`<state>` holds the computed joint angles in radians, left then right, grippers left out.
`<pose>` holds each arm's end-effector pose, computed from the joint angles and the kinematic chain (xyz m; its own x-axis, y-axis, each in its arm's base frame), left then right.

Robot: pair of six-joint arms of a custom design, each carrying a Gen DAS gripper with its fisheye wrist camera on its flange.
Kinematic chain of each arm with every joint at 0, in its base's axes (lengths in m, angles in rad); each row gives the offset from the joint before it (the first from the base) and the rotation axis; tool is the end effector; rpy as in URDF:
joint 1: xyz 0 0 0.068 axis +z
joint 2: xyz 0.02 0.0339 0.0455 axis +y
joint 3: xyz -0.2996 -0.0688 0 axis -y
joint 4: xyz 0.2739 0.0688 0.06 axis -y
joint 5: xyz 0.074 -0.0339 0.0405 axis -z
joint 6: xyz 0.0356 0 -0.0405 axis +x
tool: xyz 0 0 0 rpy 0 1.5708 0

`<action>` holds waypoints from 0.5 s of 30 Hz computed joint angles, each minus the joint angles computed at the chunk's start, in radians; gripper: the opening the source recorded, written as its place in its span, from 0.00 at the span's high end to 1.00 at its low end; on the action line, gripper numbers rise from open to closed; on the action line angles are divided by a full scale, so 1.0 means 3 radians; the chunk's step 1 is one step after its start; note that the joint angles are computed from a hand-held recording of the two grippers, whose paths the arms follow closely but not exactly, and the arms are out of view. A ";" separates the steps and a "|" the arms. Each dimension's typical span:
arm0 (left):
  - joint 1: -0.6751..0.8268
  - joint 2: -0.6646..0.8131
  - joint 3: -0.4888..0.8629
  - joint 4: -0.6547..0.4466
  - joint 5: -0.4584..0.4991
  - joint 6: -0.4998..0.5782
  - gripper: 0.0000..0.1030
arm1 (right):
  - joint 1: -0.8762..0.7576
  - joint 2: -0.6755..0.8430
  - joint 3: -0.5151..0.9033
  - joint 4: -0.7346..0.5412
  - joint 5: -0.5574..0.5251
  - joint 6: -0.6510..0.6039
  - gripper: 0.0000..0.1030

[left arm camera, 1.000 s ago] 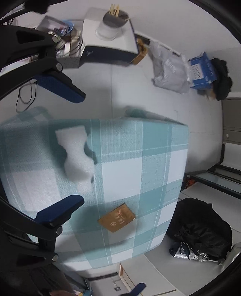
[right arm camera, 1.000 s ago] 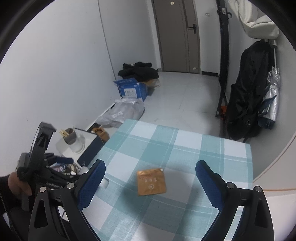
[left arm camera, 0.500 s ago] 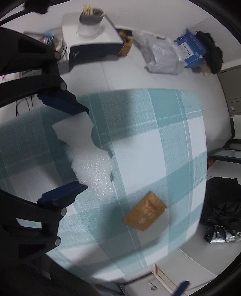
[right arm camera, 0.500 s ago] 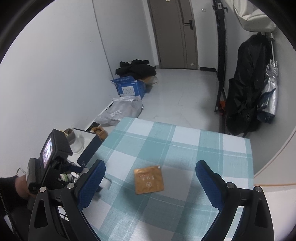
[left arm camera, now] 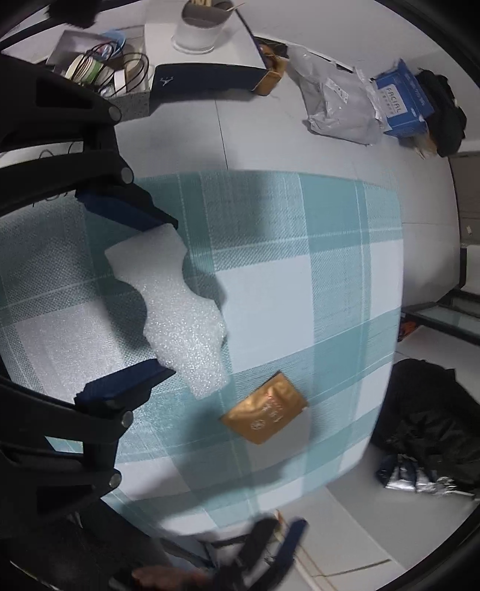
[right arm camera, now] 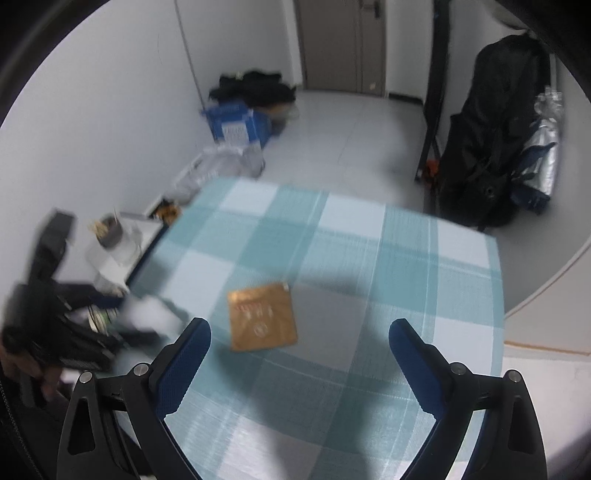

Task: Collect trash
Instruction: 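Close the left gripper on the white foam piece and lift it, then grasp the brown sachet with the right gripper while the left gripper holds the foam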

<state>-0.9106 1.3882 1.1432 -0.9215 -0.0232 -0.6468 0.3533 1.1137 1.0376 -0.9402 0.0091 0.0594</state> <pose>0.1779 -0.2278 0.2991 -0.9225 0.2057 -0.3268 0.2859 0.9327 -0.2200 0.2095 0.0769 0.3282 -0.8165 -0.2378 -0.5260 -0.2935 0.9557 0.0235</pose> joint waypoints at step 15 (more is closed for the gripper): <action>0.0353 -0.0475 -0.0287 0.0700 0.0333 -0.0344 0.37 | 0.0392 0.0322 -0.0499 0.0796 0.0144 -0.0153 0.11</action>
